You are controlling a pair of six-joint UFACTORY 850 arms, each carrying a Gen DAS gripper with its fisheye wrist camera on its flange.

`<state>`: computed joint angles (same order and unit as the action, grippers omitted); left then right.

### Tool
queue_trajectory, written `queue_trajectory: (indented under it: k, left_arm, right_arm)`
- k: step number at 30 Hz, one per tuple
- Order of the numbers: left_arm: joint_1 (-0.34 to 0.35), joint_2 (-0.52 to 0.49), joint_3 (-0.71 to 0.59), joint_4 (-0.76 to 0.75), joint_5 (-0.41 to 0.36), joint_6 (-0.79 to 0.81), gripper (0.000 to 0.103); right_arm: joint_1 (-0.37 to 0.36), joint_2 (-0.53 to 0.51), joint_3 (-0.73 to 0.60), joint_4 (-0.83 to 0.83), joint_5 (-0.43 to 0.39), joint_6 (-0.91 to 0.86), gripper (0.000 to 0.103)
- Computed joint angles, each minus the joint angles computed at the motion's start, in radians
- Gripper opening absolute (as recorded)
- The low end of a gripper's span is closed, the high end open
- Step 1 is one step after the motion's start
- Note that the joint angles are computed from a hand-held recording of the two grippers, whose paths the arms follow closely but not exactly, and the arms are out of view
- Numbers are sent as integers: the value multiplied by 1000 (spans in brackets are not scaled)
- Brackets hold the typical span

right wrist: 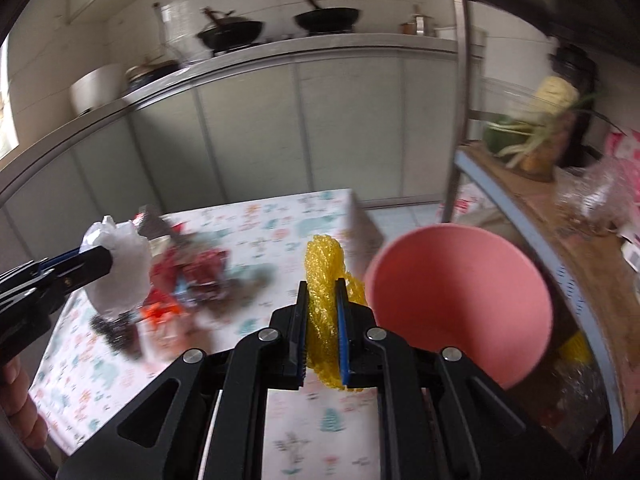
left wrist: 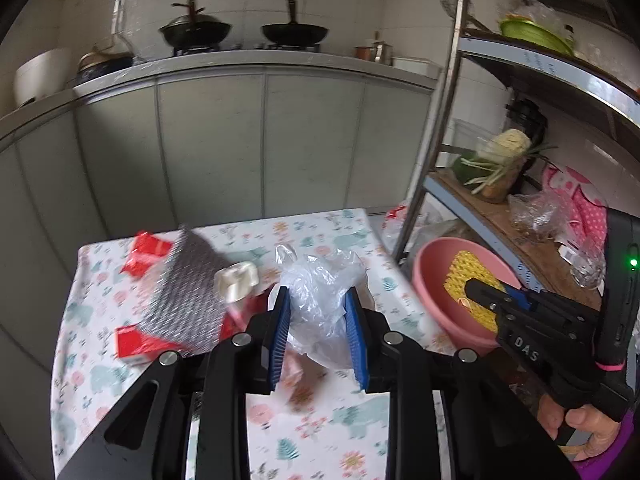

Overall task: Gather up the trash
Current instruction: 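Carry the yellow mesh net with the right gripper while the left gripper carries the bag to the basin, then open the right gripper over the basin while the left gripper releases the plastic bag into it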

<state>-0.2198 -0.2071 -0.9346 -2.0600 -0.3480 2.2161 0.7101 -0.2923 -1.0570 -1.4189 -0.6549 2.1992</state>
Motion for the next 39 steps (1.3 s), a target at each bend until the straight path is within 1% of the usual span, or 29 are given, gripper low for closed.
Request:
queue_trajectory:
  k: [5, 9, 16, 19, 27, 39]
  left_arm:
    - [-66, -33, -39, 6, -9, 8, 26]
    - [-110, -64, -73, 1, -2, 20, 26]
    - [-164, -124, -136, 31, 14, -1, 26]
    - [-185, -152, -166, 72, 25, -45, 26]
    - [-232, -218, -225, 133, 59, -94, 26]
    - [-272, -317, -311, 290, 105, -232, 26]
  right_arm:
    - [-24, 16, 36, 35, -52, 10, 12]
    - [-48, 21, 62, 47, -58, 29, 12]
    - [-69, 32, 97, 48, -81, 63, 12]
    - [-82, 36, 112, 45, -77, 81, 12]
    - [-115, 43, 148, 41, -47, 115, 12]
    - [-139, 33, 164, 45, -36, 132, 12]
